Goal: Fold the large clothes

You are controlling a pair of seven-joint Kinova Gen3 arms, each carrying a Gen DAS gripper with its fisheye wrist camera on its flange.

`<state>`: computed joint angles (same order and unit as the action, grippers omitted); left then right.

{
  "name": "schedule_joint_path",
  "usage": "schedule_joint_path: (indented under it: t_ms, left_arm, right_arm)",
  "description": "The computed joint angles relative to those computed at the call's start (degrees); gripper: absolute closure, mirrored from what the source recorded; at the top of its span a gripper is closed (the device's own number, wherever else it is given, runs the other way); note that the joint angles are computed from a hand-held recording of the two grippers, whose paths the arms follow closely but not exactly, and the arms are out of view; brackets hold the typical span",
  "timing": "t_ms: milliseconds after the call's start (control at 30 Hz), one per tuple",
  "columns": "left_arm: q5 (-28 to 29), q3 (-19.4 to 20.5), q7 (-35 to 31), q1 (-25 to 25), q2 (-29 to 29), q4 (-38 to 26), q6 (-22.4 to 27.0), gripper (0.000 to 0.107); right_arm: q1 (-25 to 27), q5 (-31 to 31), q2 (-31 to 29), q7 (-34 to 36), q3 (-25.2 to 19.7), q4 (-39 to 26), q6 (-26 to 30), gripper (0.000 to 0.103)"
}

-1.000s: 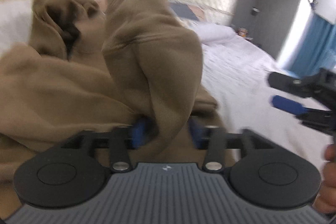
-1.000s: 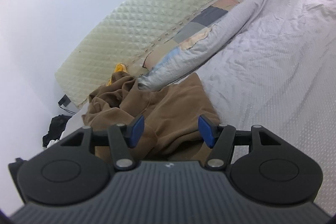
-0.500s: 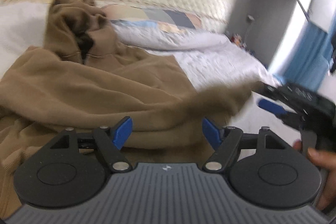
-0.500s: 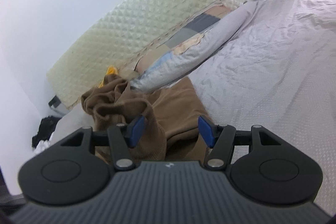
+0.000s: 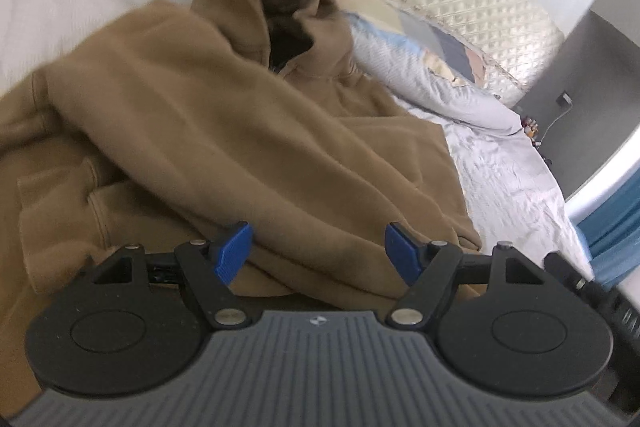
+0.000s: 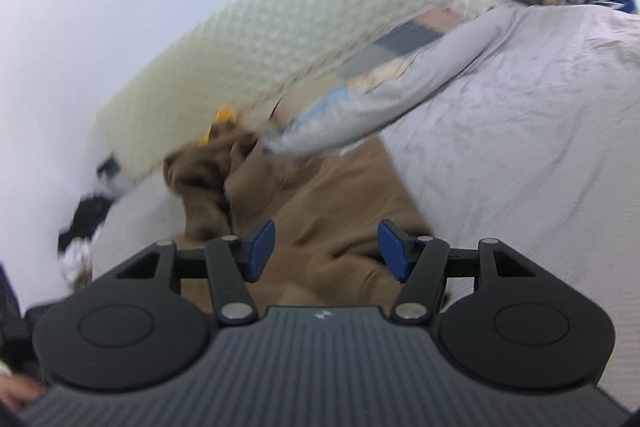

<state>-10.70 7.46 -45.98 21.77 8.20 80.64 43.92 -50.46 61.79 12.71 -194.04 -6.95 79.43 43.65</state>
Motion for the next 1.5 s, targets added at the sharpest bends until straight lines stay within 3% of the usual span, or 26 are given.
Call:
schedule_joint_path:
  t_ms: [100, 133, 167, 233, 300, 367, 433, 500, 533, 600, 700, 800, 967, 1167, 1300, 1500]
  left_arm:
    - [1.38, 0.02, -0.62, -0.54, 0.59, -0.41, 0.34, 0.031]
    - [1.75, 0.01, -0.85, -0.65, 0.84, -0.68, 0.67, 0.031]
    - [3.05, -0.29, -1.65, -0.80, 1.13, -1.03, 1.13, 0.031]
    - [7.60, 0.59, -3.14, -3.09, 1.91, -1.56, 2.03, 0.031]
    - [10.57, 0.05, -3.02, -3.81, 2.10, -0.68, 1.70, 0.031]
    - [10.83, -0.29, -2.53, -3.82, 2.22, -0.08, 1.42, 0.034]
    - [9.33, -0.74, -0.78, -3.00, 2.51, -0.31, 2.01, 0.041]
    - [8.34, -0.83, 0.00, -2.56, 2.67, -0.86, 3.07, 0.059]
    - [8.30, -0.82, 0.15, -2.55, 2.65, -0.83, 3.20, 0.063]
    - [8.39, -1.06, 1.78, -2.50, 1.94, 0.22, 2.54, 0.079]
    - [9.39, -1.04, 3.48, -3.13, -0.09, 2.31, 1.25, 0.086]
    - [9.46, -0.78, 5.04, -3.75, -3.38, 4.59, -0.56, 0.087]
    - [8.80, 0.05, 8.07, -5.43, -8.36, 8.03, -2.36, 0.088]
    - [2.21, 2.10, 12.84, -5.38, -6.27, 5.70, 4.18, 0.088]
    - [-2.32, 1.86, 14.99, -2.80, -2.16, 2.50, 9.18, 0.088]
    - [-2.31, 0.35, 14.15, -1.38, -0.25, 1.18, 10.63, 0.087]
  right_arm:
    - [2.20, -2.66, 0.21, 4.41, -1.03, 0.36, -6.35, 0.049]
    - [2.29, -3.71, 0.34, 6.18, -0.97, 0.09, -7.55, 0.055]
    - [1.39, -4.92, 0.72, 8.51, 0.13, -0.52, -7.81, 0.055]
    - [0.71, -7.05, 2.00, 13.17, 0.24, -2.68, -5.54, 0.053]
    - [3.66, -11.71, 3.78, 17.83, -3.90, -5.91, -1.87, 0.059]
    - [6.25, -15.81, 5.73, 22.49, -7.93, -9.47, 2.65, 0.075]
    - [6.21, -20.09, 6.38, 26.45, -7.81, -10.87, 4.31, 0.077]
    - [3.43, -23.45, 6.39, 28.25, -4.00, -11.14, 3.97, 0.078]
    - [1.77, -24.70, 6.47, 29.31, -1.91, -11.33, 3.73, 0.078]
    - [0.42, -26.73, 6.33, 30.78, -0.32, -11.33, 3.29, 0.078]
    - [-0.09, -28.89, 6.10, 33.10, 0.20, -11.39, 3.05, 0.078]
    - [-1.72, -27.73, 5.74, 33.60, 1.42, -11.27, 2.83, 0.078]
    - [-2.16, -26.59, 3.65, 30.98, 2.69, -7.60, -3.21, 0.076]
    - [-2.07, -24.34, 3.82, 27.36, 2.68, -7.19, -4.32, 0.076]
    - [-1.43, -26.20, 5.51, 28.80, 2.04, -9.98, 0.09, 0.078]
    - [-0.52, -32.01, 11.69, 38.29, 1.39, -18.89, 9.13, 0.080]
